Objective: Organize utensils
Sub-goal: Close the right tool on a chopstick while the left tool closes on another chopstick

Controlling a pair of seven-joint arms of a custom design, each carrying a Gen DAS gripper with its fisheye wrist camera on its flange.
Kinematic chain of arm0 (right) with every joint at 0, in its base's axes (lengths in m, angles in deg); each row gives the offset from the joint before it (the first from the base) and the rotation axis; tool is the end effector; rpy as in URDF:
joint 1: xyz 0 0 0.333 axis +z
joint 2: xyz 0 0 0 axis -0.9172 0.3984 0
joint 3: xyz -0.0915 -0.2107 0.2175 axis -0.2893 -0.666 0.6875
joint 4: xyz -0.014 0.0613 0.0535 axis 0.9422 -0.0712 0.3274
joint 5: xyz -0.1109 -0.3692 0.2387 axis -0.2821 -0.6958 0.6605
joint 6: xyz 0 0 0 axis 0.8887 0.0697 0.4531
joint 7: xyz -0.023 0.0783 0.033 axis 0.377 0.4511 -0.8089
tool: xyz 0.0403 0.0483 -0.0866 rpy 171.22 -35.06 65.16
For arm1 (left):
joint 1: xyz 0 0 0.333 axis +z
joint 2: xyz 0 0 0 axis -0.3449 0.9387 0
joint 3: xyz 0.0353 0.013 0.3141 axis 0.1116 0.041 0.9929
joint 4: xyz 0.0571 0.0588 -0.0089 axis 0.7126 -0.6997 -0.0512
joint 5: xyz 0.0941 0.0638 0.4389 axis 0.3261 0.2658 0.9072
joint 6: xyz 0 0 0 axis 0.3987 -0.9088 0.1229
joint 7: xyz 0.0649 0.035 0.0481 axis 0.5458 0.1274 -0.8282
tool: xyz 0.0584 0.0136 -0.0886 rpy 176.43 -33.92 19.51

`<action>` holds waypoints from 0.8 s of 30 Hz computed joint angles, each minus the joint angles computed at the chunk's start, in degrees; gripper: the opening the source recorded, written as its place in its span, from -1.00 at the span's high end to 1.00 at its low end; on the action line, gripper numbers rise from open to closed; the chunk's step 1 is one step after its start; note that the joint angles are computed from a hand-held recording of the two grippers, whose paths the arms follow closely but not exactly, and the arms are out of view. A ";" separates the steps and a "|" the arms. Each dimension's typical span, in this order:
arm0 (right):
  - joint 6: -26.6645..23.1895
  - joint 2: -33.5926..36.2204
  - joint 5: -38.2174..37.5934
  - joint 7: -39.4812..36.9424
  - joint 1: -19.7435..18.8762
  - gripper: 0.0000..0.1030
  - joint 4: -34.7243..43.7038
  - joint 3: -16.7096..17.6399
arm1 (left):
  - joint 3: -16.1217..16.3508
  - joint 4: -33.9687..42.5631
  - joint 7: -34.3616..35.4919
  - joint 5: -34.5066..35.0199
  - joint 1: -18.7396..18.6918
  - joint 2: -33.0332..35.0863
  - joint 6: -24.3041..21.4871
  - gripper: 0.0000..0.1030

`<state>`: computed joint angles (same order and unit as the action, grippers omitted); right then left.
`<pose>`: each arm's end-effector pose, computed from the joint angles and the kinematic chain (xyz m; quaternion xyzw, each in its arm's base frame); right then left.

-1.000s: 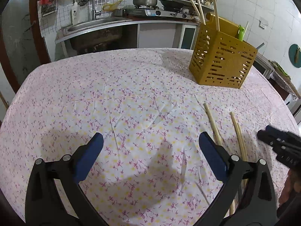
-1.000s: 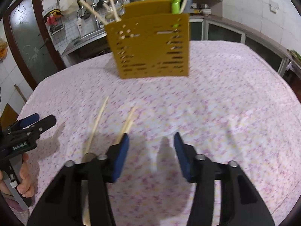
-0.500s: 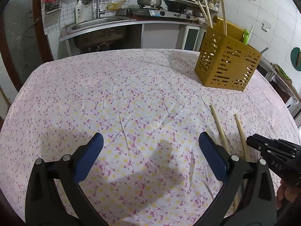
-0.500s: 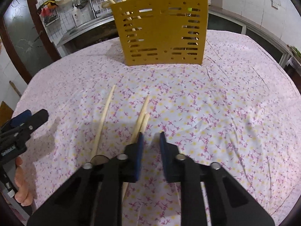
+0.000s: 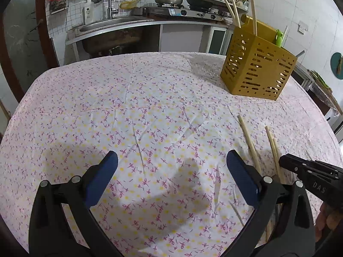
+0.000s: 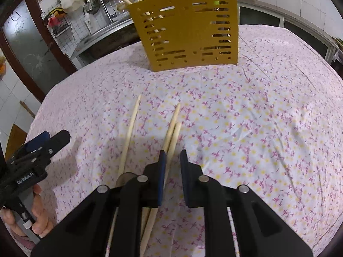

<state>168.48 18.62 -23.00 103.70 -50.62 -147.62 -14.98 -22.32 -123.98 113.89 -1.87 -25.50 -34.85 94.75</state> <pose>0.4327 0.2357 0.4739 -0.5785 0.7564 -0.1468 0.2676 0.4983 -0.0051 0.5068 -0.5726 0.7378 -0.3091 0.1793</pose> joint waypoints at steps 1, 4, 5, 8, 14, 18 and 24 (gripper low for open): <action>-0.27 0.03 -0.16 0.15 -0.06 0.68 0.14 0.19 | -0.25 -0.20 -0.20 0.33 0.22 -0.11 0.55 -0.90; -3.27 1.15 -2.14 0.75 -0.73 0.68 1.86 1.41 | -0.18 -0.11 -0.49 0.68 0.28 -0.03 0.75 -0.90; -4.93 2.02 -2.15 -0.14 -0.20 0.68 2.96 1.18 | -0.34 -0.07 -0.83 0.98 0.48 0.06 0.94 -0.90; -7.22 3.97 -3.60 -0.26 0.22 0.66 4.98 1.52 | -0.56 -0.13 -1.44 1.79 0.88 0.18 1.66 -0.90; -7.33 4.84 -6.52 -0.90 1.60 0.84 5.61 0.39 | 0.19 0.20 -1.17 1.42 0.17 -0.13 0.34 -0.90; -5.35 1.17 -5.64 -4.27 1.13 0.88 2.21 -1.90 | 0.85 0.94 -0.37 -0.44 -0.91 -0.75 -3.05 -0.90; -2.72 -2.02 -3.77 -7.70 -2.09 0.88 -0.92 -3.53 | -2.27 1.46 -1.81 1.06 -1.04 -1.08 -4.77 -0.88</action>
<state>165.76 16.60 -26.77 96.00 -52.71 -148.54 -18.50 -24.59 -122.53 112.07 -0.81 -26.54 -35.93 89.98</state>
